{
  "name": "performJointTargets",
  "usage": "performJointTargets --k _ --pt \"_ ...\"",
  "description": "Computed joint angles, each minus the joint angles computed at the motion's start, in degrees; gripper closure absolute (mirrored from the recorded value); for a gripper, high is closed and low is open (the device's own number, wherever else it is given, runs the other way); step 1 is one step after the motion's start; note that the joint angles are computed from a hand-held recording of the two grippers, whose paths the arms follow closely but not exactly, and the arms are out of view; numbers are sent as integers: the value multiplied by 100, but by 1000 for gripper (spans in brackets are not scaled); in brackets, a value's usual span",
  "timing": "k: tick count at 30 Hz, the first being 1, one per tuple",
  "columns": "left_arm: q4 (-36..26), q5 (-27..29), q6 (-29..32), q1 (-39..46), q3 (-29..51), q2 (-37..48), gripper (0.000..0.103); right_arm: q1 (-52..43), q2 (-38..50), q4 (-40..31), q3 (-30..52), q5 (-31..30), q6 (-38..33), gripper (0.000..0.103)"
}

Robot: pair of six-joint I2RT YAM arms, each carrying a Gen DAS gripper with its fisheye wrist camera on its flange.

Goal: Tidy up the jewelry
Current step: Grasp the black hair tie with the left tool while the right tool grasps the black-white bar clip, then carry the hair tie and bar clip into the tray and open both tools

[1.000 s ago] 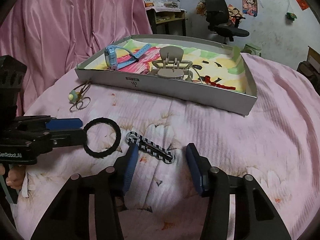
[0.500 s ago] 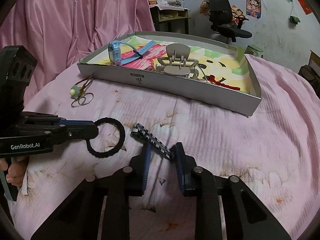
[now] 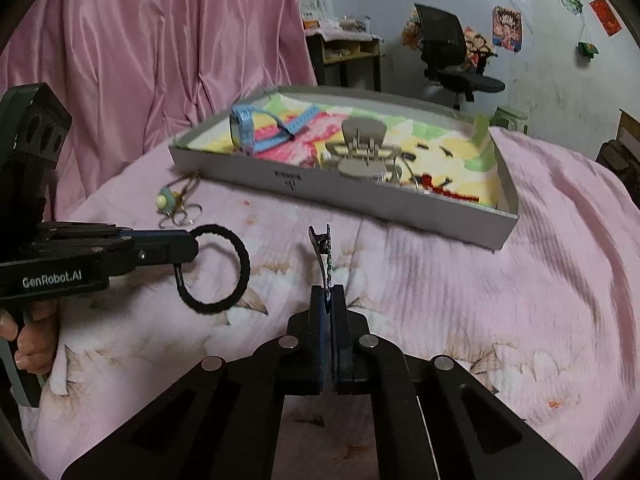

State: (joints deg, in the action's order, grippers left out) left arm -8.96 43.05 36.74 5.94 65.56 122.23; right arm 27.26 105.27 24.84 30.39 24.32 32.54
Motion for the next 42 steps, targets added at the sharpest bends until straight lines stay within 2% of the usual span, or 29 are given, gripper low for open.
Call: performJointTargets --k 8,10,14,19,26,32,42 --pt "1745 -25 -1348 -163 -547 -447 98 161 -333 932 -386 665 -131 100" --pt "2188 -219 -1840 -296 -537 -430 97 123 -359 1179 -441 825 -190 100" --pt "2517 -723 -2367 -583 -304 -255 97 -129 -294 1436 -368 1030 -293 100" --pt "2640 -1346 -2544 -930 48 41 97 -550 -141 1484 -158 1013 -328 100" --pt "2702 -1921 -2642 -1191 234 289 97 -963 83 1703 -41 821 -320 100" --pt "2286 -2224 -2608 -1341 588 531 97 -1188 340 1548 217 598 -209 100" --pt "1388 -2397 -2505 -1416 1172 869 97 -1476 744 1263 464 73 170 100"
